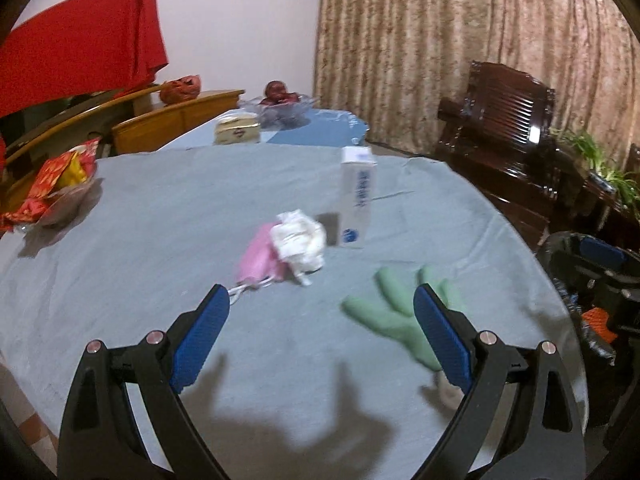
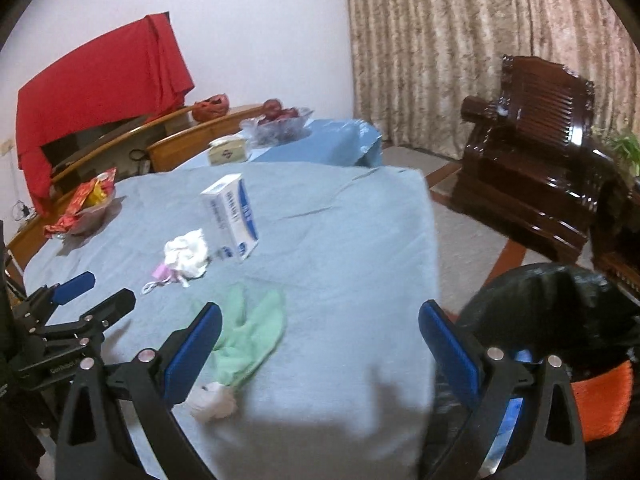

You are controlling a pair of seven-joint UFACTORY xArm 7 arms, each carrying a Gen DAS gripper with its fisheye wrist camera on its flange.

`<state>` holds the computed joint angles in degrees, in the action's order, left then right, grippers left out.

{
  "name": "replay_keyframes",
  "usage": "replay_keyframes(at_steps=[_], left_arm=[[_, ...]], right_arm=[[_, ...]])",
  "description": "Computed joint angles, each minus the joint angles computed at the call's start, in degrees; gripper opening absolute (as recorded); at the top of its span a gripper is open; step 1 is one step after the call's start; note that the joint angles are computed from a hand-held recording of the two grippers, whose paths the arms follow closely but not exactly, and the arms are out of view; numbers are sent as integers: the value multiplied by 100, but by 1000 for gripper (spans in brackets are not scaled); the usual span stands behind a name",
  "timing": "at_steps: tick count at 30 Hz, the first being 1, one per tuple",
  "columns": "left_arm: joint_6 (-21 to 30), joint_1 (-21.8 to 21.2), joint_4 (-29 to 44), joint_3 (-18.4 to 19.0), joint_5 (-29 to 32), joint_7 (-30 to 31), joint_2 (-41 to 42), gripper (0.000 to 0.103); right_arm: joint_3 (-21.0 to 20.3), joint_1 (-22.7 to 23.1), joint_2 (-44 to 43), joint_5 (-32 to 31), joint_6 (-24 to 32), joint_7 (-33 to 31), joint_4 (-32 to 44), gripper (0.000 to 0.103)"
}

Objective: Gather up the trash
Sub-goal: 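Move both open tools back over the table toward the green glove, then grasp the green rubber glove with the right tool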

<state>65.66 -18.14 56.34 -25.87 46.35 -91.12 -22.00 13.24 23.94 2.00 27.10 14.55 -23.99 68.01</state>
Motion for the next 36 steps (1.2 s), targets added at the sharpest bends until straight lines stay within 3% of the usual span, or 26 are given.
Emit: replay_keyframes(at_steps=[16, 25, 27, 36], left_arm=[[-89, 178, -765, 3, -496, 59, -727, 91], [-195, 348, -854, -91, -595, 88, -839, 91], [-219, 378, -857, -108, -593, 81, -837, 91], [-264, 427, -869, -140, -614, 78, -831, 91]], right_arm=[[174, 321, 516, -1132, 110, 1150, -40, 97], [226, 338, 727, -1467, 240, 1403, 54, 93], [256, 320, 733, -1458, 287, 1344, 62, 90], [296, 327, 819, -1413, 610, 1141, 212, 58]])
